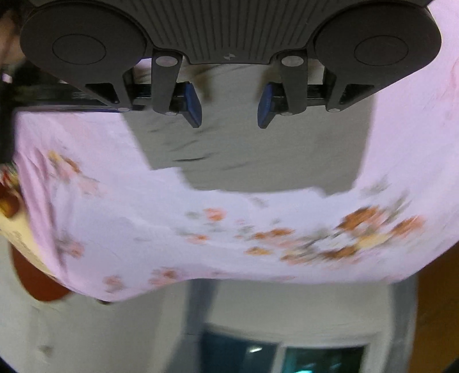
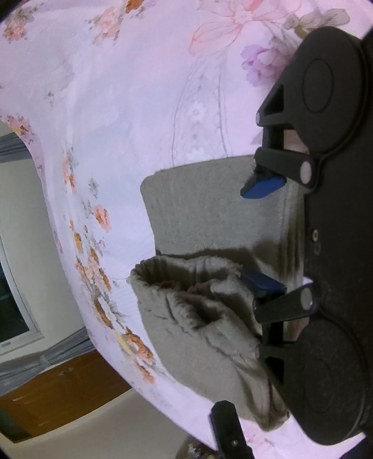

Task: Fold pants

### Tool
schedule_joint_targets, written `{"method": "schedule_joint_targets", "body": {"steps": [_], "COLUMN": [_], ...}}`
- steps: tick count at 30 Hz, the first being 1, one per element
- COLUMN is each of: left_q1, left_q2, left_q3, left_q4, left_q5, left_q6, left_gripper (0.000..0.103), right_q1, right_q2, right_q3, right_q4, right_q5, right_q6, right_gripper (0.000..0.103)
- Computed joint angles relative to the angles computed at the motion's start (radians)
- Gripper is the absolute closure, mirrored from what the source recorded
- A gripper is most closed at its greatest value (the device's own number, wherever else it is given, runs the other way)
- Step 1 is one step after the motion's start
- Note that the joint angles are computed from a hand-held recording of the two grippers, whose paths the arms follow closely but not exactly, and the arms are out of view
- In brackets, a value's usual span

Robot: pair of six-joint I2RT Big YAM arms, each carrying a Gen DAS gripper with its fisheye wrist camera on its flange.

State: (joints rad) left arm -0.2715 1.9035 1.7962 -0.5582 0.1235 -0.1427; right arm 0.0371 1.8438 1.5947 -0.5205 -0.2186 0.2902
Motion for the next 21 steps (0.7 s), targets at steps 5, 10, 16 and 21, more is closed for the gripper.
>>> {"method": "schedule_joint_targets", "body": {"steps": [5,10,16,21], "left_q1": [0.04,0.047,0.045,0.046], "left_q2": [0.002,0.027,0.026,0.027], "left_q3": [-0.051,-0.081,-0.092,-0.091], "left_q4": [-0.005,0.018,0.038,0.044], "left_q5": [-0.033,-0.006,-0.007,-0.004], "left_q6": [-0.089,-0.135,-0.137,-0.132], "left_gripper": [0.06,0.06,0.059,0.059], "right_q1": [-0.006,0.014,0.034,0.049], "right_q2": [-0.015,0.015,0.101,0.144], "right_q3": [-0.012,0.04,0.145,0.192], "right_q4": [0.02,-0.005,-0.056,-0.047], "right_q5": [-0.092,-0.169,-0.221,-0.189], "right_q6": [0.07,0.108,0.204,0.26], "right_gripper": [0.041,0.036,0.029,0.049]}}
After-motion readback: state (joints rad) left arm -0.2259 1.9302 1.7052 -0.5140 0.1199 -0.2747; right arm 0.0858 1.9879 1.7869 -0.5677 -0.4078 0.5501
